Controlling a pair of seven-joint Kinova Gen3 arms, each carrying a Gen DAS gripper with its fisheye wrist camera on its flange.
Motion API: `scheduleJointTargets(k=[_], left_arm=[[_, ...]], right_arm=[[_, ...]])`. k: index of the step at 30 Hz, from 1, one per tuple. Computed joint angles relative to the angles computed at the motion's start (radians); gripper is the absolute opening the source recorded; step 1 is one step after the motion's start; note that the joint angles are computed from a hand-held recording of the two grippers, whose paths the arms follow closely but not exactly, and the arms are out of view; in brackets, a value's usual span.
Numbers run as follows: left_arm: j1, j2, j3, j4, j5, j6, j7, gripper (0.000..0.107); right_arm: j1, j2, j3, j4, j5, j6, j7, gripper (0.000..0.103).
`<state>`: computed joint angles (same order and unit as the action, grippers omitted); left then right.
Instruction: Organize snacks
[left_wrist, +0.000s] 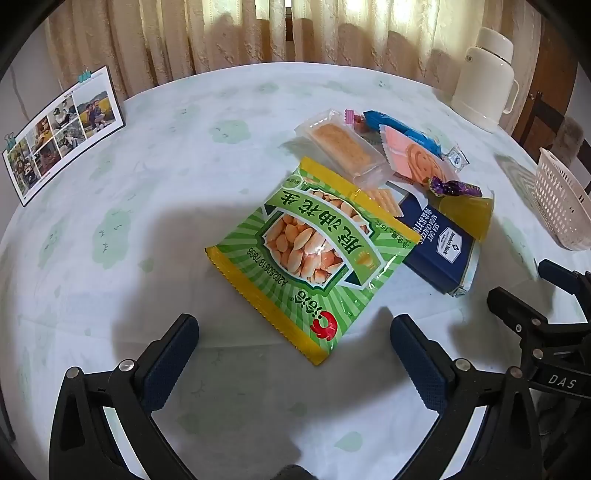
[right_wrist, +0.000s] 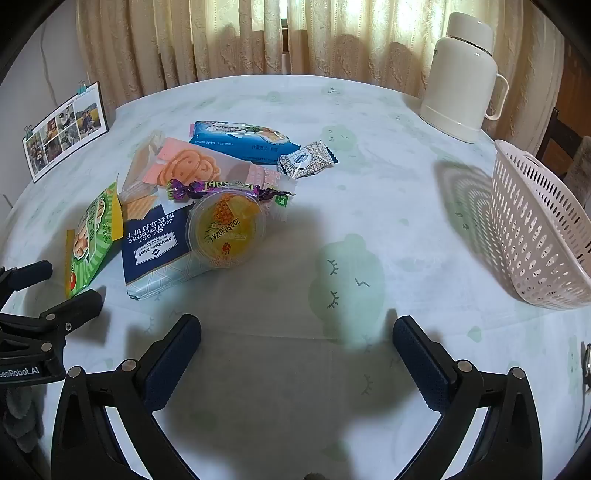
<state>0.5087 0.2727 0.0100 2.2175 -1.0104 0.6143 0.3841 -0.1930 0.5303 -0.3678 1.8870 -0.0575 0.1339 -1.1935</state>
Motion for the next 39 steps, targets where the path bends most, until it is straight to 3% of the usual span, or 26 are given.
scheduleJointTargets(k=[10, 31, 34, 39], left_arm=[[-0.010, -0.009, 0.003, -0.005, 0.017, 0.007, -0.026, 0.103], [0.007, -0.010, 0.004, 0.004, 0.004, 0.022, 0.011, 0.103], [0.005, -0.014, 0.011, 0.005, 0.004, 0.029, 0.015, 0.103], [0.003, -0.007, 0.017, -0.002, 0.007, 0.040, 0.022, 0.103]], right_arm=[[-0.033, 0.009, 0.029, -0.028, 0.002, 0.021, -0.013, 0.103], [-0.012, 0.002, 0.012, -0.012, -0.008, 0.016, 0.004, 0.103], [0.029, 0.012, -0.032, -0.021, -0.019, 0.020, 0.019, 0.103], [0.199, 0.050, -0.202, -0.023, -0.068, 0.028, 0.095, 0.103]])
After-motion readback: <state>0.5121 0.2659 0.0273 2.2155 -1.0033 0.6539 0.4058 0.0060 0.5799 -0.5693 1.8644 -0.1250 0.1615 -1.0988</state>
